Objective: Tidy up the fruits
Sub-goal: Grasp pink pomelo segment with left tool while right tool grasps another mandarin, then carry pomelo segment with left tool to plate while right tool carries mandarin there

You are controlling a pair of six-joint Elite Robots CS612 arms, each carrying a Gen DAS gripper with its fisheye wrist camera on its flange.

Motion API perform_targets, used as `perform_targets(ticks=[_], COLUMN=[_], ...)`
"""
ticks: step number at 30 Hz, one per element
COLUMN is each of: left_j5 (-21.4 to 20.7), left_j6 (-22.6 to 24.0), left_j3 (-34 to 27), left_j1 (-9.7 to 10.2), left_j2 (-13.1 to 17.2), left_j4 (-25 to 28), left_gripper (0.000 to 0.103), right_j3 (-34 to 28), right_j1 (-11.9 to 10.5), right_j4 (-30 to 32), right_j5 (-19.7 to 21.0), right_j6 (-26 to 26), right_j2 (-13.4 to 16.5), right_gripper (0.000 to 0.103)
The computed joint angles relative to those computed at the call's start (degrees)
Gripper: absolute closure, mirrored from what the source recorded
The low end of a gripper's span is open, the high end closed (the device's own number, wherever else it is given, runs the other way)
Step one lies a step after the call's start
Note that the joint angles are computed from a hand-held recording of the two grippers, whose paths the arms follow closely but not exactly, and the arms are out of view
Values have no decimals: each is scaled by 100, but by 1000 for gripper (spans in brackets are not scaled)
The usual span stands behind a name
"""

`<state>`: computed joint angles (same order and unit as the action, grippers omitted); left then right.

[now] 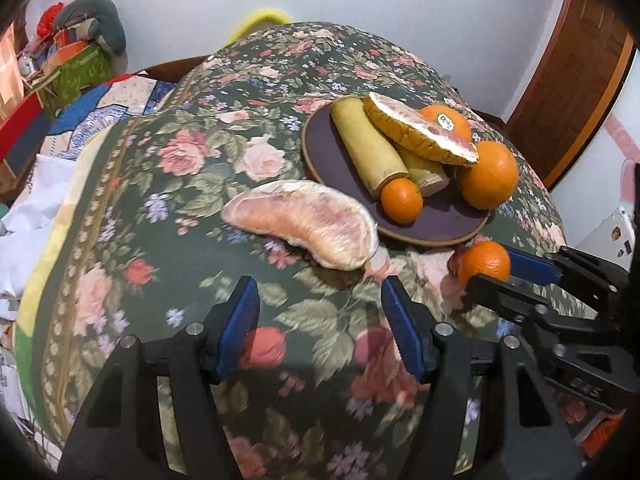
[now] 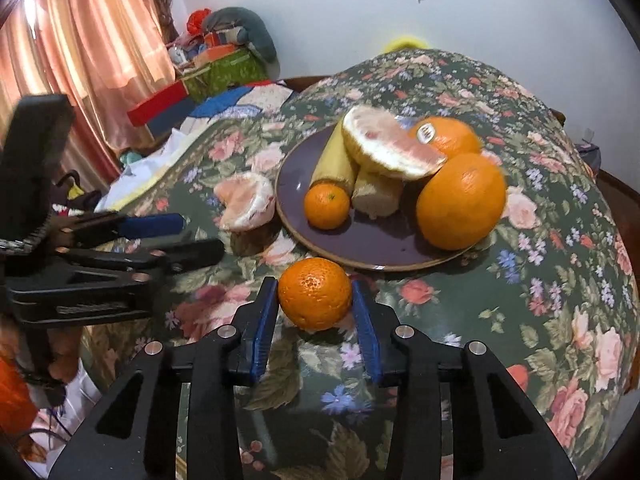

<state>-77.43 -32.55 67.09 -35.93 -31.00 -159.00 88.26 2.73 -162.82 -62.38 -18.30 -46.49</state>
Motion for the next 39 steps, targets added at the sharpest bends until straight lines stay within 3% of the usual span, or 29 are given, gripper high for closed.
perform_targets(ticks=[7, 9, 11, 17, 18, 19, 20, 25, 30, 33, 35, 39], left_j5=[-134, -104, -61, -264, -264, -323, -360, -130, -239, -282, -247, -164], left_j6=[-115, -131, -214, -414, -377, -338, -303, -280, -423, -408, -376, -332], left_j3=[-437, -555, -624, -374, -295, -212, -126, 307, 606, 638, 602, 463], left_j1=[43, 45, 51, 87, 84, 88, 90, 70, 128, 135, 127, 114], left_j2=[239, 301, 340, 245, 204, 164, 114, -116, -264, -308, -304, -261], left_j4=[188, 279, 359, -20, -85, -166, -180, -140, -219, -199, -157, -97], left_gripper=[39, 44, 56, 69, 74, 88, 93, 98, 98, 90, 78, 74], right_j3=[-36, -35, -35, -58, -62, -59, -52, -27, -21, -21, -17, -16], right_j1=[-76, -100, -124, -147, -152, -156, -159, -158, -151, -152, -156, -180], right_j4=[-88, -107, -103, -117, -120, -140, -162, -232, -266, -277, -316, -402], right_j5=[-42, -70, -74, -181, -175, -171, -167, -128, -110, -97, -87, -73], right_j6=[150, 198, 245, 276, 286, 306, 320, 366, 368, 370, 386, 413], right_j2=[14, 18, 19, 33, 37, 36, 35, 19, 13, 8, 1, -13], right_gripper=[69, 69, 69, 69, 69, 69, 69, 69, 69, 69, 69, 69])
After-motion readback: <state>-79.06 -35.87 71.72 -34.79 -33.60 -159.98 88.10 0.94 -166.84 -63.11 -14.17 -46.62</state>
